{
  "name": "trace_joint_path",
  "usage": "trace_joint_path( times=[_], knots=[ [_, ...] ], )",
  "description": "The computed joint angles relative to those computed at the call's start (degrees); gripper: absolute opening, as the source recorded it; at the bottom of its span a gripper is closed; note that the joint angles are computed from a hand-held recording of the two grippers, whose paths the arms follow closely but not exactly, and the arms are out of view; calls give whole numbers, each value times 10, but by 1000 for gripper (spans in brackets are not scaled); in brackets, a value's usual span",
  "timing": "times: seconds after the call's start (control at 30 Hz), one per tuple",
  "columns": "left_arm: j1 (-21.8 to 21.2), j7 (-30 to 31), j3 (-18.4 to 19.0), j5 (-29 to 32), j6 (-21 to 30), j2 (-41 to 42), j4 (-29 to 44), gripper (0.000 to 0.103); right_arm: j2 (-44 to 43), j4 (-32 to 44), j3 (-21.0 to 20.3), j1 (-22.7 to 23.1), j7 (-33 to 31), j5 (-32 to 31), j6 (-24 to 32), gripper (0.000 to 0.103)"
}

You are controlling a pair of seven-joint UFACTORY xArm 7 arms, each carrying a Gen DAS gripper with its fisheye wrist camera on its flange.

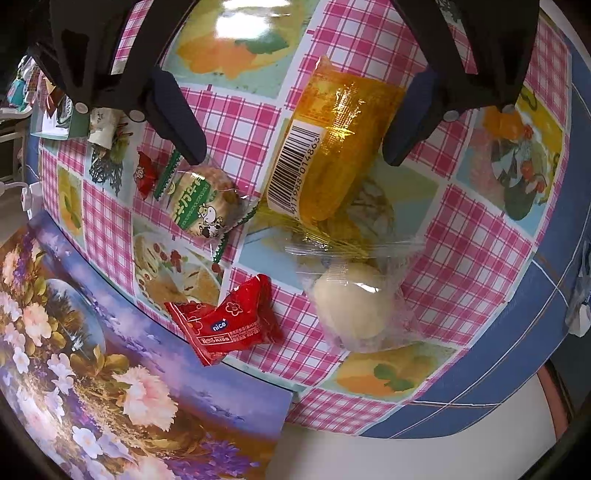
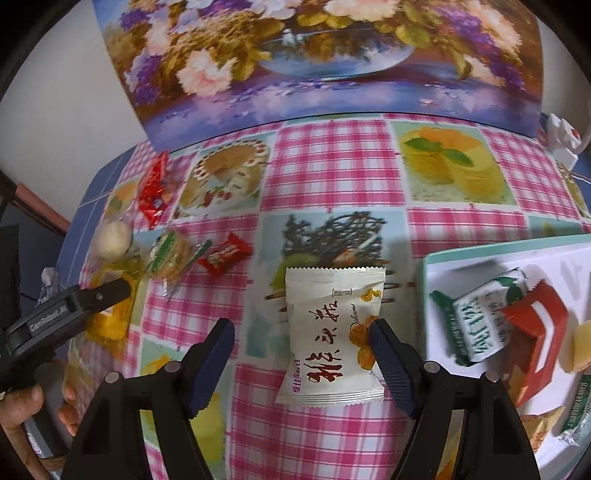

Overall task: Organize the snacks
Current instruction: 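Grasp the yellow bun bag with the left tool while the right tool grasps the white printed pack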

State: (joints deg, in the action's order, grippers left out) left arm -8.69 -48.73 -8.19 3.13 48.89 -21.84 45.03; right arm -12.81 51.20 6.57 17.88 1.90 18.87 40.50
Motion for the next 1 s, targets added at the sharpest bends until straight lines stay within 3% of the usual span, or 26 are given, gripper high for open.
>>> trace_joint_path(
  times=[0.17,0.87,0.9,1.0],
  knots=[
    [-2,2,2,-5,-6,-2,-4,96,0,5,-6,12,-30,46,9,69],
    [-6,-2,-7,21,4,40,19,96,19,-9,45,7,73,-180,0,69],
    [-6,-4,-8,25,6,43,20,93,19,-10,46,8,76,-189,-1,69],
    [-8,-13,-10,34,16,56,26,73,19,-12,44,13,77,-192,-5,69]
  ],
)
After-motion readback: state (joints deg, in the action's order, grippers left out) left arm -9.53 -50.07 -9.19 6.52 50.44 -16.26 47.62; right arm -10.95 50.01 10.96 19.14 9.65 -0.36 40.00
